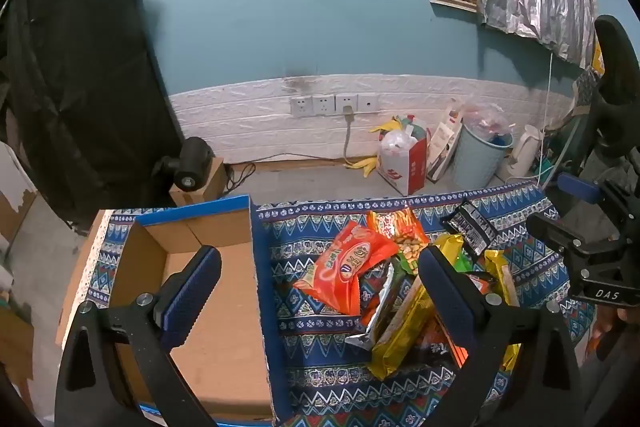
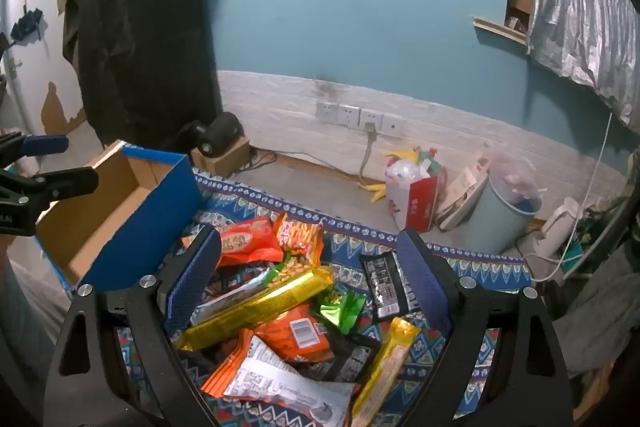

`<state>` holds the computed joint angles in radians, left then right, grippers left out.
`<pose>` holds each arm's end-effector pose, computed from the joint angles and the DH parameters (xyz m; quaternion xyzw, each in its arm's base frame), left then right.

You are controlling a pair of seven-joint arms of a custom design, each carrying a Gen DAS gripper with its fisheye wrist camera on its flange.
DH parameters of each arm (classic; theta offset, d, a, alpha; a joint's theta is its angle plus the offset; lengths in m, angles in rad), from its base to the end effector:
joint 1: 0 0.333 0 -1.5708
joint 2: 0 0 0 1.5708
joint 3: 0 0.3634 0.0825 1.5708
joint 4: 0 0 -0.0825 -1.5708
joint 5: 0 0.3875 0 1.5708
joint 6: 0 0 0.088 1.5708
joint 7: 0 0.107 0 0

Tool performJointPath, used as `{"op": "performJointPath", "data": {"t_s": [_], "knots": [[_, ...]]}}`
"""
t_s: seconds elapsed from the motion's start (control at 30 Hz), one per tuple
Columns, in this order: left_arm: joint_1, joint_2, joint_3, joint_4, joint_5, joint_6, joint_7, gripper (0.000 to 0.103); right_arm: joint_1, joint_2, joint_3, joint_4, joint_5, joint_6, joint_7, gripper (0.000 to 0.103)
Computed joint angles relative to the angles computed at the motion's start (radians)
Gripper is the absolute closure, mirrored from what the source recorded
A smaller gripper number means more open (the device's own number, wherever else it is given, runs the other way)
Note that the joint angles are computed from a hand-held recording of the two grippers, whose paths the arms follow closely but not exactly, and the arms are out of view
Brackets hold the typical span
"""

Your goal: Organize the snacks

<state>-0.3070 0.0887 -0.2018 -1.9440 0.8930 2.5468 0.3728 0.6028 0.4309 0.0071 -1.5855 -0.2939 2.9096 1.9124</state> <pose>0.5427 -0.3096 0.5359 -0.6712 0.6281 -0.2535 0.3010 0.6048 0.4428 0.5353 -0.7783 0.4510 -0.2166 0.3794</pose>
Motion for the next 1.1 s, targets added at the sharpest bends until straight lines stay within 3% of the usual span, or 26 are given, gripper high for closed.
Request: {"op": "performJointPath", "data": {"t_s": [1.1], "knots": [[0.0,0.001,0.003,-0.005,-0.004,0.021,-0.009,0.003,-0.012,-0.001,0.017,0.0,0.023,-0.032,-0.028,0.015]]}}
